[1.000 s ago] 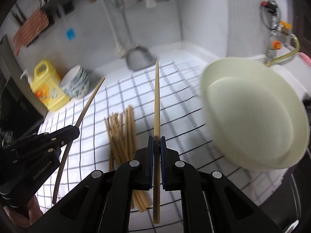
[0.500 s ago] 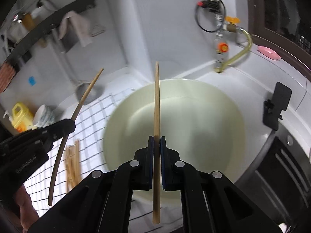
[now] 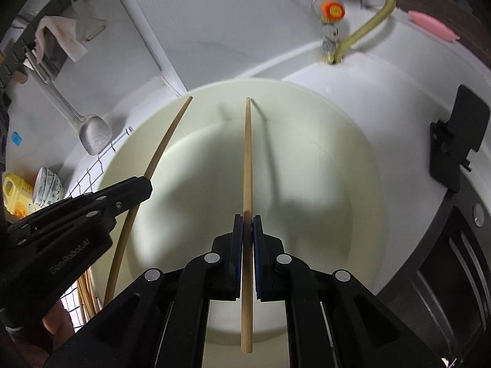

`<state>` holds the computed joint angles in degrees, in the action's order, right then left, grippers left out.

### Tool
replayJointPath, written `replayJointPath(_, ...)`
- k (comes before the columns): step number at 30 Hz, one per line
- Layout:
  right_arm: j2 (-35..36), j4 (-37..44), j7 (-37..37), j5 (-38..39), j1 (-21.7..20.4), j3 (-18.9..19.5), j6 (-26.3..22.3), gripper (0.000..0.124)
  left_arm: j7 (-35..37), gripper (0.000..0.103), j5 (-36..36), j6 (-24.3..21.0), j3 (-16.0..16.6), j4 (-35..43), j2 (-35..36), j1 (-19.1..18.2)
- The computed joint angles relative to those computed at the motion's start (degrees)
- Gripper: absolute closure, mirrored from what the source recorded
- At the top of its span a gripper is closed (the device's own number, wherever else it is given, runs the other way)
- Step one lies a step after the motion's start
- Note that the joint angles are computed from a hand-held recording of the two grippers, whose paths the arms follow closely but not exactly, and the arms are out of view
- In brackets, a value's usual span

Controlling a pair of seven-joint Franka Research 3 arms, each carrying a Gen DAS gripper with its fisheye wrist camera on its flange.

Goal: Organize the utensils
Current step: 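Carry both held chopsticks over the cream basin, then open the left tool into the basin while the right tool releases its chopstick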

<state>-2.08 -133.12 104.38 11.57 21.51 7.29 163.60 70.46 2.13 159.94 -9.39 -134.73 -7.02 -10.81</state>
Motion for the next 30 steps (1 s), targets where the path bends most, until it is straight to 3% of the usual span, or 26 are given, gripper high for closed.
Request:
replayJointPath(4, 1.56, 1.23, -3.41, 4.50, 0.25, -0.27, -1.73, 0.118, 0.36, 0.096, -0.10, -2.24, -0.08, 2.10, 2.75, 0.34)
replayJointPath(19, 3.64, 3.12, -2.61, 3.08, 0.31, -0.67, -4.37, 0.117, 0.73, 0.093, 1.23, -5.80, -0.75, 4.30, 6.22, 2.03)
replayJointPath(20, 3.24, 2.75, -1.65, 2.05, 0.33, -0.73, -3.74, 0.117, 0.89, 0.090, 1.26, -5.87, -0.82, 4.35, 6.18, 2.01)
replayJointPath(24, 1.74, 2.00, 1.72, -2.25, 0.04, -0.83, -2.71, 0.105, 0.68, 0.045, 1.13, -4.93, -0.82, 3.51, 4.96, 2.08)
replayJointPath(30, -1.21, -0.17, 5.56, -5.68, -1.08, -0.58, -2.46, 0.095, 0.62, 0.035, 1.72, -4.06, -0.37, 1.80, 1.82, 1.97)
